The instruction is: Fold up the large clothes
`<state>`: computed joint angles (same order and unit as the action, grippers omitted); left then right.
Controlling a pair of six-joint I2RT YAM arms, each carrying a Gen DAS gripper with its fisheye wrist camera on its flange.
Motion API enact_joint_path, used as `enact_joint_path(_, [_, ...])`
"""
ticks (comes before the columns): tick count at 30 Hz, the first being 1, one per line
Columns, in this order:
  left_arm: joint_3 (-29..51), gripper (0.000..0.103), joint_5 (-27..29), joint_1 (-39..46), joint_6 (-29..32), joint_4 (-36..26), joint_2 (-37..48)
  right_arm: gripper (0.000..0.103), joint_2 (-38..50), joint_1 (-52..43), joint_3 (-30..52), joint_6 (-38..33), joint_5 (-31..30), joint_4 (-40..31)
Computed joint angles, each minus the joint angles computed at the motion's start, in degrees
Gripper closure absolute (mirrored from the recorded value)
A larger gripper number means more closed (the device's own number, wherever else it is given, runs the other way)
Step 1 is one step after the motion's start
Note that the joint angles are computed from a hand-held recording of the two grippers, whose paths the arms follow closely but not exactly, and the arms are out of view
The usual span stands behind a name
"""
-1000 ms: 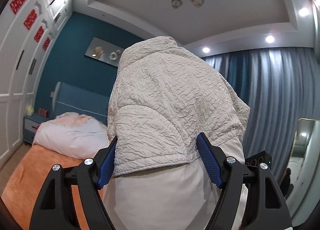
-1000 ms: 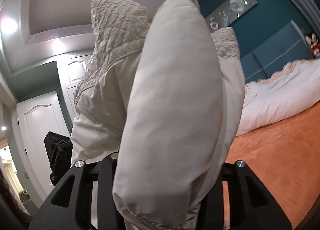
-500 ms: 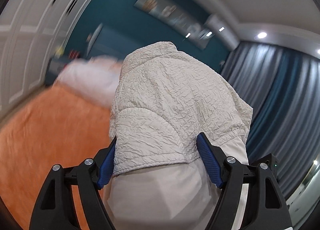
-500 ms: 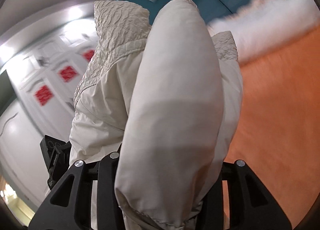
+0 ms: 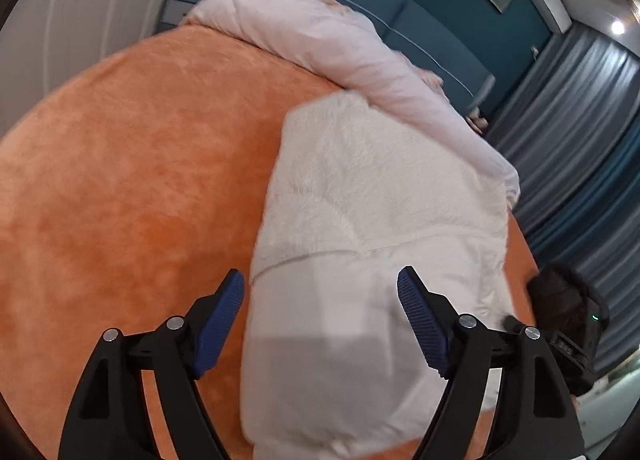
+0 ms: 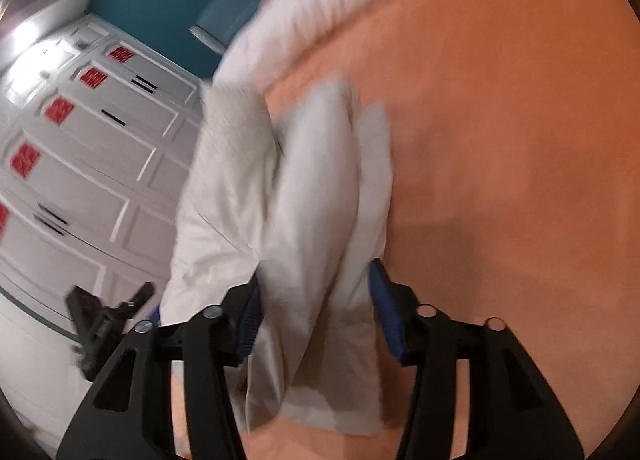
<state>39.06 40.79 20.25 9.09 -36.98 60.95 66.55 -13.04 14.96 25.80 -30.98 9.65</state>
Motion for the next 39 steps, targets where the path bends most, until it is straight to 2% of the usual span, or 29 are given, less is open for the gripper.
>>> enact_joint_path(2, [3.4, 0.026, -4.1, -2.8, -2.9, -0.4, -2.2, 0.063, -7.1, 4.5, 3.4, -0.5, 9.3, -6.7])
enact_joint_path(3, [5.0, 0.026, -7.5, -5.8, -4.8, -1.6, -4.6, 0.069, -7.8, 8.6, 7.2, -0.5, 14.2, -9.7])
enact_joint_path(4, [6.1, 0.026, -9.7, -7.9, -5.5, -2.2, -5.4, 0.071, -5.9, 13.7, 12.2, -0.9, 19.6, -12.2])
enact_joint_path(6, [7.9, 0.026, -18.0, -16.4, -8.5, -1.8, -6.6, 0.081, 1.6, 21.5, 20.2, -3.9, 28.8, -13.5])
enact_joint_path(8, [8.1, 0.026, -24.1, -24.2, -10.4, -0.6, -5.5, 0.087, 10.1, 26.5, 27.7, -7.6, 37.2, -15.5])
enact_joint_path(11, [6.7, 0.026, -28.6, -30.7, -13.0, 2.0, -2.5, 0.088, 23.9, 28.2, 37.6, -7.0, 41.7, -17.1])
enact_joint_path(13, [5.0, 0.026, -30.2, -32.9, -15.3, 4.5, 1.1, 0.089, 31.0, 25.9, 40.4, -6.5, 42.2, -15.4])
enact_joint_path(16, [2.7, 0.024, -29.4, -33.0, -17.5, 7.5, 4.2, 0.089, 38.4, 25.3, 42.9, -5.2, 41.5, -13.9])
enact_joint_path(21, [-1.6, 0.021, -35.0, -38.5, -17.2, 12.7, 2.7, 0.091, 43.1, 25.8, 38.4, -5.7, 40.9, -4.9])
enact_joint_path(25, [-5.0, 0.020, -36.5, -40.2, -18.5, 17.2, 2.7, 0.091, 43.2, 24.8, 34.4, -5.2, 38.4, 0.7])
enact_joint_path(31, [-6.9, 0.020, -40.7, -43.0, -18.8, 20.3, 3.3, 0.091, 45.2, 24.9, 34.8, -6.4, 38.0, 3.2])
enact_joint_path(33, [-6.8, 0.020, -41.2, -43.1, -19.0, 20.1, 3.1, 0.091, 43.7, 24.9, 34.7, -6.9, 38.0, 1.5])
enact_joint_path(35, [-5.8, 0.020, -41.5, -43.0, -18.9, 17.4, 2.2, 0.091, 40.8, 24.7, 35.3, -6.5, 37.6, -3.0])
enact_joint_path(36, [-4.5, 0.020, -41.1, -42.3, -18.7, 13.9, 1.0, 0.089, 36.3, 24.8, 34.7, -4.6, 37.4, -7.6])
enact_joint_path(38, [-3.3, 0.021, -40.2, -40.9, -18.9, 7.8, -3.0, 0.086, 28.4, 24.9, 30.5, -2.8, 34.1, -9.2])
enact_joint_path(39, [-2.9, 0.021, -39.1, -39.7, -19.1, 3.3, -6.7, 0.086, 21.8, 25.7, 27.1, -2.7, 32.2, -11.1])
